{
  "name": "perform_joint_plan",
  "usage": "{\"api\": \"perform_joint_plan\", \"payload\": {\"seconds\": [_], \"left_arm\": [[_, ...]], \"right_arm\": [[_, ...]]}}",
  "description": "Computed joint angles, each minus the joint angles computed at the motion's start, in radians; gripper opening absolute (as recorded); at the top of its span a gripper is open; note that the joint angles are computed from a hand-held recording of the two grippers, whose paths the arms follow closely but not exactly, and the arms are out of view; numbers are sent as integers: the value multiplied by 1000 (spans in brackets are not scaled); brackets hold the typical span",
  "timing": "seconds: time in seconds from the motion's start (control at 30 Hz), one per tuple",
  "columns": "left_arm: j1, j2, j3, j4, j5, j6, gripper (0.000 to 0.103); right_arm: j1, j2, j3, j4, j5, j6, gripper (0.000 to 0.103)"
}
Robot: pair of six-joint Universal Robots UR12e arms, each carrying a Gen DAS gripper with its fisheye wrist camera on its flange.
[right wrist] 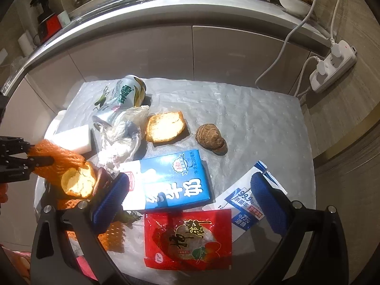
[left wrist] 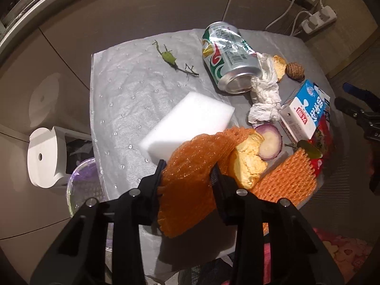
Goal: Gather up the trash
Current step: 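Grasp the orange foam net with the left tool while the right tool grasps the milk carton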
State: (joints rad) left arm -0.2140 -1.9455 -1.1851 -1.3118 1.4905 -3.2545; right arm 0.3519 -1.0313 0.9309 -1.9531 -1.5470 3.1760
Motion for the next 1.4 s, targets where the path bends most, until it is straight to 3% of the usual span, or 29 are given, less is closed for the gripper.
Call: {"api": "perform_joint_plan", "payload": {"seconds": [0.17,0.27,0.4,0.5,0.63,0.73,0.87,0.97,1.1,1.27,1.4], "left_arm": [[8,24,-11,30,-38,-24,29],[20,39,-26,53,-83,-55,20],[26,51,-39,95,-110,-92,20],[27,54,-42,108,-120,-94,20],[31,58,-43,120,-150,-92,20],[28,54,-32,119,-139,-87,20],[30,55,-24,138,-141,-98,20],[31,57,-20,158,-146,-115,20],[31,66,-21,169,-133,-107,20],[53,89,-46,194,-144,-84,20],[92,109,-71,197,-180,-5,20]], "right_arm": [[-7,25,-24,47,70,-7,101],[6,60,-79,119,33,-14,101],[23,69,-101,133,-15,-6,101],[24,66,-107,143,11,-30,101],[27,65,-105,140,-11,-84,101],[17,67,-114,156,15,-66,101],[8,84,-164,245,21,66,101],[4,90,-184,282,74,210,101],[26,125,-241,328,-1,351,101],[38,153,-264,336,-64,595,101],[48,182,-291,375,-96,759,101]]}}
